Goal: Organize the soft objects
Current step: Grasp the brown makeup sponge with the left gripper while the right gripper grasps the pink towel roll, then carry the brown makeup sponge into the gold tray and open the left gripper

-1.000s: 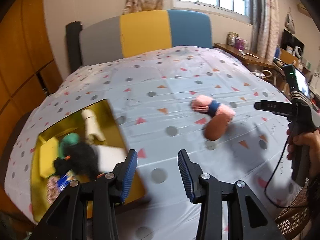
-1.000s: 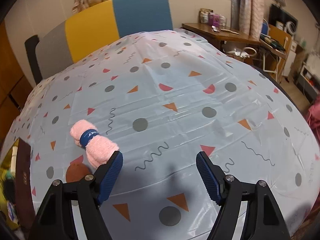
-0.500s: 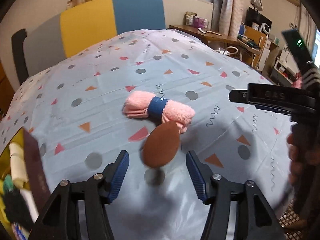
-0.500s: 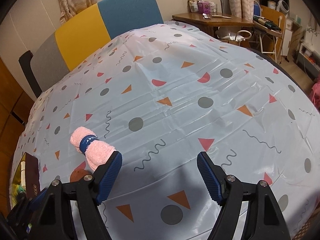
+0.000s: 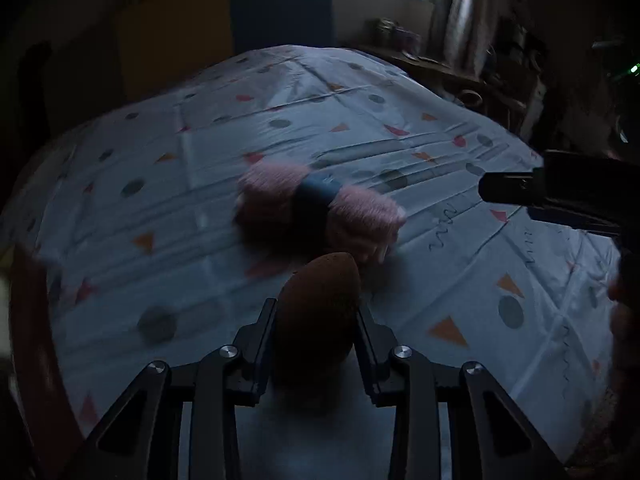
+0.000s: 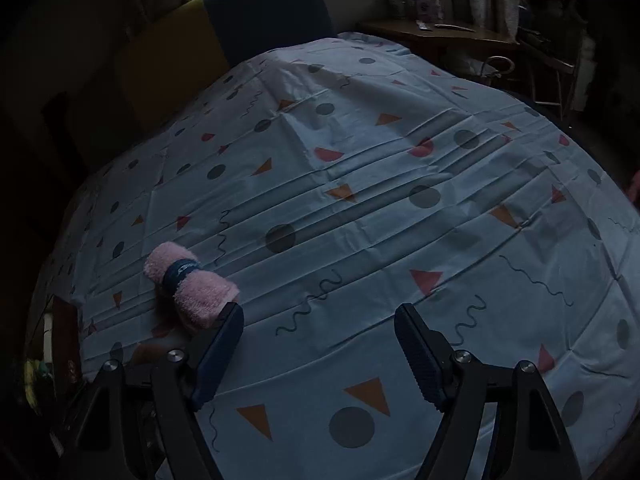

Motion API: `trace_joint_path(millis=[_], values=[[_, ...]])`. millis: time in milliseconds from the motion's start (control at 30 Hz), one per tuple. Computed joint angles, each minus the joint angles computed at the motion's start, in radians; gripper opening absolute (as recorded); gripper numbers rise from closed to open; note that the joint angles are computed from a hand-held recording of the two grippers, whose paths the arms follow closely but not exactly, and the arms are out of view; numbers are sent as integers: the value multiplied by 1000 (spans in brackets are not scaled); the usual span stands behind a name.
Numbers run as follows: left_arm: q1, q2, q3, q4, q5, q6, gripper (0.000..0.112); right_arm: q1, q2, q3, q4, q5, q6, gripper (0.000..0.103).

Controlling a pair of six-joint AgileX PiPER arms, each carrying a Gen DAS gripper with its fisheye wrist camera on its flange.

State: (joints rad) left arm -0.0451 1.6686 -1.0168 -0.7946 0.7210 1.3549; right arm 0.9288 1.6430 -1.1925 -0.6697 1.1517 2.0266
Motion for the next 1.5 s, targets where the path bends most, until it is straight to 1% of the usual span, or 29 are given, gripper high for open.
trace_joint_path(millis=[33,100,200,267,333,433,467,533,567,633,667,700,733,767,800,967,1100,1267,1333,1400,1433,1500], values=[[38,-14,20,-8,22,27,35,-1,7,-8,3,-7,-17,78],[86,-43,58,-35,37,86,35,-1,23,-29,4,-15,-50,78],[173,-101,107,-76,87,168,35,-9,39,-44,8,-92,-112,78],[206,-123,120,-78,106,190,35,-28,69,-82,31,-143,-201,78],[228,-125,117,-69,126,188,34,-60,119,-155,65,-168,-346,78],[248,-114,106,-48,133,167,34,-107,228,-318,92,-121,-551,78],[256,-112,104,-46,140,165,34,-128,251,-353,114,-126,-606,78],[270,-117,108,-49,142,174,34,-186,321,-452,197,-137,-770,80],[280,-120,104,-46,155,173,34,-202,365,-511,222,-114,-836,82],[298,-129,102,-53,170,181,34,-239,463,-641,290,-58,-976,83],[306,-133,97,-49,179,174,34,-251,496,-681,323,-41,-1020,82],[311,-133,89,-42,189,160,34,-258,543,-741,339,4,-1053,75],[319,-134,80,-35,205,146,34,-252,582,-783,316,46,-1059,51],[331,-140,73,-33,219,140,34,-247,592,-790,299,49,-1056,37],[335,-147,73,-34,221,139,34,-249,574,-765,307,11,-1044,37],[391,-189,51,-42,282,125,34,-211,563,-761,332,37,-1041,36],[434,-222,37,-66,305,125,34,-177,500,-686,378,-5,-970,37],[514,-243,-1,-87,345,117,35,-87,456,-625,347,-42,-842,37],[550,-242,-16,-93,362,116,35,-59,460,-611,326,-48,-797,37],[585,-240,-32,-99,373,121,35,-43,464,-583,325,-56,-765,37],[606,-238,-40,-101,382,122,35,-35,462,-565,300,-73,-745,37],[643,-232,-58,-104,393,128,35,-31,457,-552,276,-81,-734,37]])
